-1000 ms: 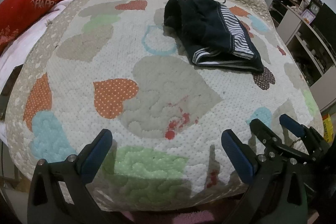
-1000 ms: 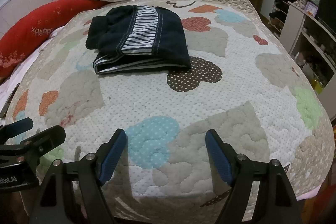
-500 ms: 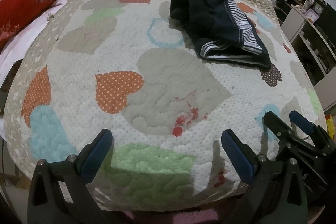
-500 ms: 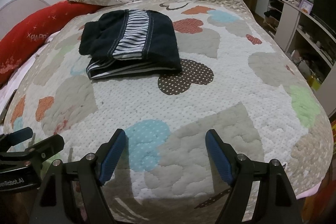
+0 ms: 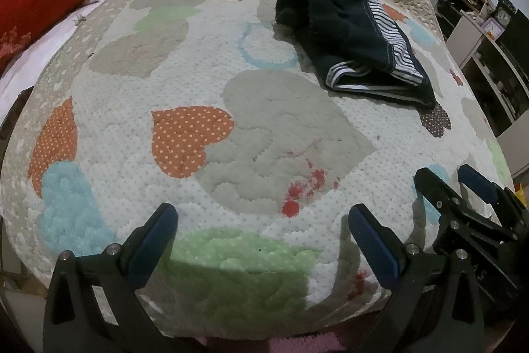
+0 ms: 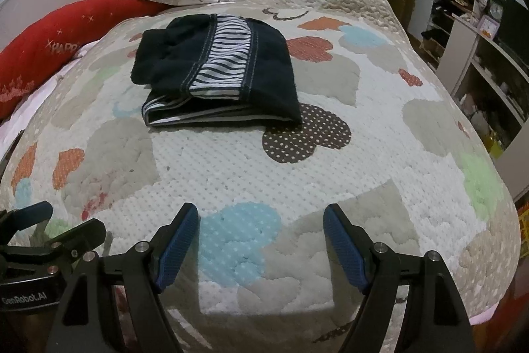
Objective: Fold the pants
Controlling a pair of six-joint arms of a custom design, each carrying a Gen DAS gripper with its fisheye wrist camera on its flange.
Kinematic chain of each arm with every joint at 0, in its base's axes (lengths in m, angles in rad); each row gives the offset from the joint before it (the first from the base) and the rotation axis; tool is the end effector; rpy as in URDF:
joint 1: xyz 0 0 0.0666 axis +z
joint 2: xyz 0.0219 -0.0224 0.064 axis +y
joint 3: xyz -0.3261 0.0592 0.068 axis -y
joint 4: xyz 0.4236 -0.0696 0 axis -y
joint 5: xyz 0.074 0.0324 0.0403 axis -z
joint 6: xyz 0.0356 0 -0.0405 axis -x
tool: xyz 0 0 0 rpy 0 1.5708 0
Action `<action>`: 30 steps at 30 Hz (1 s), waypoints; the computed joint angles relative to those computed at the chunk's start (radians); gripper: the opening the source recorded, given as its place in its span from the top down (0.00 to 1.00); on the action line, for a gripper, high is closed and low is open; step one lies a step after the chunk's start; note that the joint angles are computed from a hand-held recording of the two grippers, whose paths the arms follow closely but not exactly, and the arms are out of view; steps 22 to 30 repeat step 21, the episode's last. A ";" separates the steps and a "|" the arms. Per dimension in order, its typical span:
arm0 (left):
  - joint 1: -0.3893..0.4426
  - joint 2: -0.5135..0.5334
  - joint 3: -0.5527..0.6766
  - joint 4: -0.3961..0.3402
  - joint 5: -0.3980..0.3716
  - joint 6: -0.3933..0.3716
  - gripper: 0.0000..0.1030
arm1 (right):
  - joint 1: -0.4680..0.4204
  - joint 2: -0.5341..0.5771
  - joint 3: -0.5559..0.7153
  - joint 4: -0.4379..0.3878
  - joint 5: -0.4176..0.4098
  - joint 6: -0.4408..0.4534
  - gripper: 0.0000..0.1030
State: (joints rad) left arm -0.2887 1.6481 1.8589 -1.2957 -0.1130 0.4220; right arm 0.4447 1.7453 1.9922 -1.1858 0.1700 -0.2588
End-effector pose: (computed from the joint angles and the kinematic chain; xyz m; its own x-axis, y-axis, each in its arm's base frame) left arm 0.5570 -0.1617 0.4423 -0.8685 -0.1666 -0.4669 -0.1352 0.9857 -0.1003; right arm 0.5629 0.2611 0.4553 -0.7896 -0.0969 -0.6059 -0.1362 0.9905 0.0192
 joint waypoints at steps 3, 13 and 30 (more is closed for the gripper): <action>0.000 0.005 0.002 -0.001 -0.007 -0.005 0.00 | 0.002 0.001 0.000 0.004 0.004 0.007 0.20; -0.003 0.001 -0.012 0.020 -0.030 -0.018 0.00 | -0.003 -0.002 -0.006 0.016 -0.004 0.004 0.20; -0.002 -0.010 -0.007 0.038 -0.051 -0.028 0.00 | 0.005 0.003 0.014 0.022 -0.018 0.026 0.20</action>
